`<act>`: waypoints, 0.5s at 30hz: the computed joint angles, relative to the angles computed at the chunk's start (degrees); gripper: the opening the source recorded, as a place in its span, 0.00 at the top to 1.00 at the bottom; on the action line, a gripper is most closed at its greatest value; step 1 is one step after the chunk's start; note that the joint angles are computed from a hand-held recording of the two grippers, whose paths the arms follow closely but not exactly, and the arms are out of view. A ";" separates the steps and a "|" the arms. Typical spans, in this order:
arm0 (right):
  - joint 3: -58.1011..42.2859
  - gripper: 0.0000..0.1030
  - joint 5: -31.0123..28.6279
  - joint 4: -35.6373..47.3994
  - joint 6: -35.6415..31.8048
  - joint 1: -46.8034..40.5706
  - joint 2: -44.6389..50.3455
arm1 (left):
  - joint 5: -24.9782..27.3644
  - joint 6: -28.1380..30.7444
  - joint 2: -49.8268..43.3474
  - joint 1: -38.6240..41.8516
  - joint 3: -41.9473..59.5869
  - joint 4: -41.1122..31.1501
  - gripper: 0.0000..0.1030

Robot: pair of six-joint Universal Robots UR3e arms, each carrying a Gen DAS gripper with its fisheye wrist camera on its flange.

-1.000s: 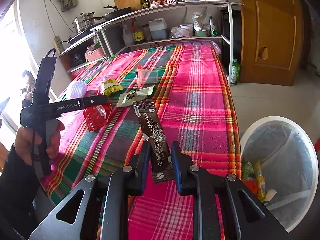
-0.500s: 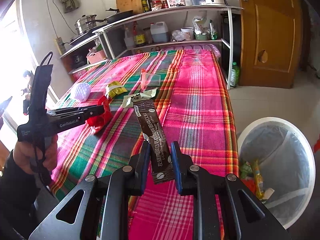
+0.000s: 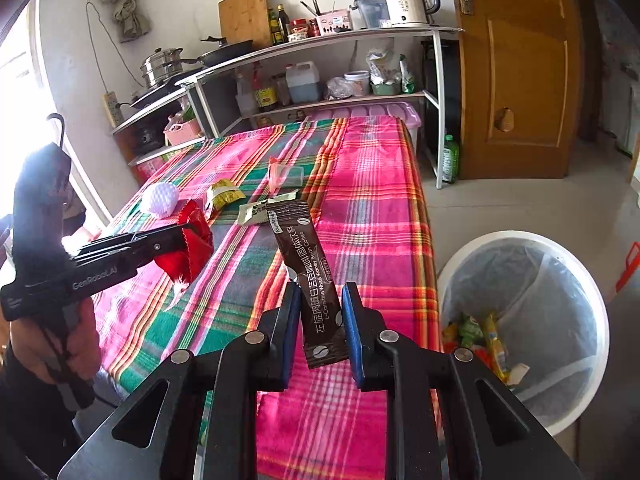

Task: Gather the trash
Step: 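Carry the red and brown wrappers with both grippers over the bin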

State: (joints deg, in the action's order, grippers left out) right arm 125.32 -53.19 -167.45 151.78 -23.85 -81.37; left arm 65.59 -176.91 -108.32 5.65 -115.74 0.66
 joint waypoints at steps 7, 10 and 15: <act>5.09 0.78 2.43 1.74 -2.38 -6.66 -6.60 | 0.21 -2.06 0.57 -4.92 2.17 0.56 0.88; 6.73 0.78 3.56 3.10 -3.46 -9.94 -9.35 | 0.66 -2.79 -0.25 -7.25 4.24 0.50 0.88; 9.05 0.78 5.62 6.19 -5.64 -15.95 -13.67 | 1.77 -3.84 -2.69 -11.64 9.05 -0.71 0.88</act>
State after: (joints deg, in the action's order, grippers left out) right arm 134.36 -47.57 -161.25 146.14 -39.80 -95.04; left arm 67.36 -180.75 -111.01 -5.99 -106.68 -0.05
